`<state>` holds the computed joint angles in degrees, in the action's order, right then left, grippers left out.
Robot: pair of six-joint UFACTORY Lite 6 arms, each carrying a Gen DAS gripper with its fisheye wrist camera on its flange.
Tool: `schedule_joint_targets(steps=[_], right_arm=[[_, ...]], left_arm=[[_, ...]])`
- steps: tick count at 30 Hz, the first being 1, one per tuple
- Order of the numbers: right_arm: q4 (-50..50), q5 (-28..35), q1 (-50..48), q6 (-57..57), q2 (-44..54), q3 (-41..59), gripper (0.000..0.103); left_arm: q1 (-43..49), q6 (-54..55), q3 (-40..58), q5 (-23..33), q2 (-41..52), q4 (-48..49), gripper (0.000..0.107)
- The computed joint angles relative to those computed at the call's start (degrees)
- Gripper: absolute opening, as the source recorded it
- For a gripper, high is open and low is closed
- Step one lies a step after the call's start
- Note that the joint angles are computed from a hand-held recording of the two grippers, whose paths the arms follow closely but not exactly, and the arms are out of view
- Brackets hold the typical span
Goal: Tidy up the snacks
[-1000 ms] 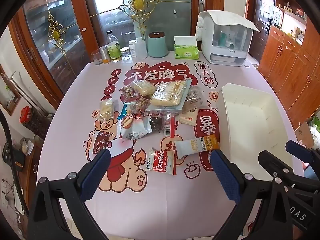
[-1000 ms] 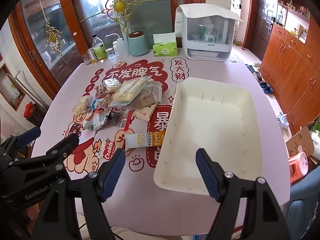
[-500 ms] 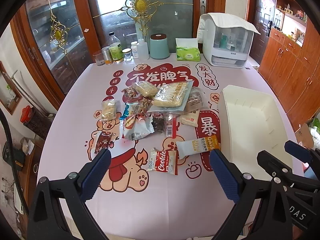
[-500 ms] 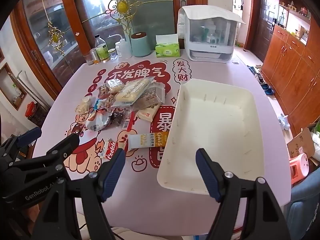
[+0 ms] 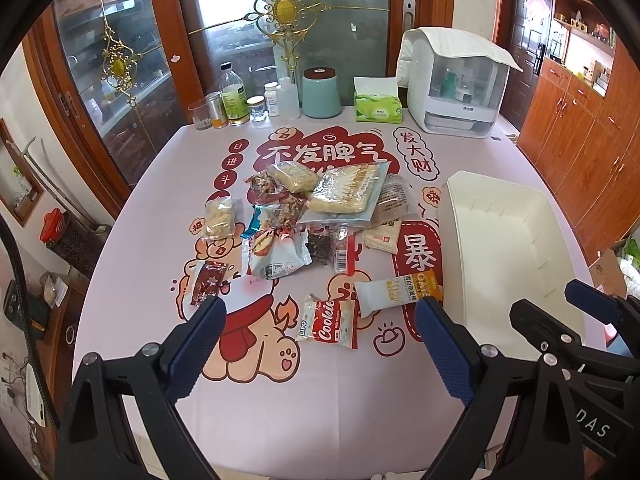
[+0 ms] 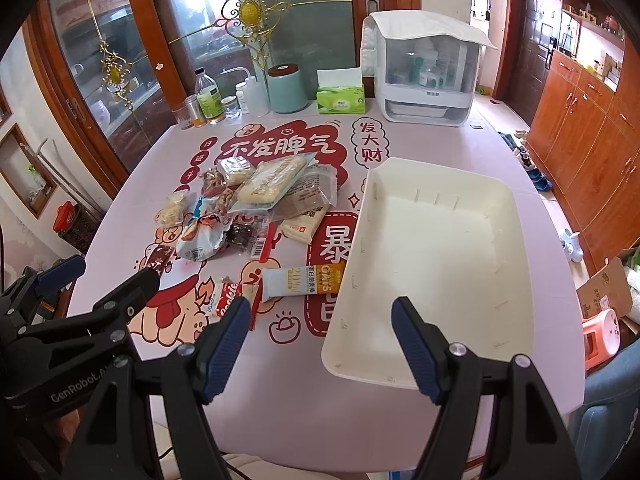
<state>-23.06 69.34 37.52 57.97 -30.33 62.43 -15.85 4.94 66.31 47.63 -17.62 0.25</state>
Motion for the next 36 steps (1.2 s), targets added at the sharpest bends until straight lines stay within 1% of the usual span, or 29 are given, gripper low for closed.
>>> schedule_joint_targets(steps=[1, 18, 28, 31, 36], right_arm=[[0.0, -0.1, 0.1, 0.1, 0.1, 0.0, 0.074], [-0.3, 0.0, 1.1, 0.9, 1.2, 1.0, 0.074], [0.4, -1.8, 0.5, -0.2, 1.8, 1.0, 0.074], [0.7, -2.1, 0.8, -0.1, 2.5, 1.8, 0.074], [-0.1, -2.1, 2.6, 1.8, 6.0, 4.8, 0.074]], left_arm=[[0.5, 0.5, -0.8, 0.3, -1.2, -0.4, 0.094], [1.3, 1.8, -1.4, 0.4, -1.9, -1.4, 0.094], [2.9, 3.0, -0.1, 1.0, -1.5, -2.1, 0.094], [4.3, 4.7, 0.5, 1.1, -1.0, -3.0, 0.094], [9.0, 10.9, 3.3, 2.0, 1.0, -6.3, 0.094]])
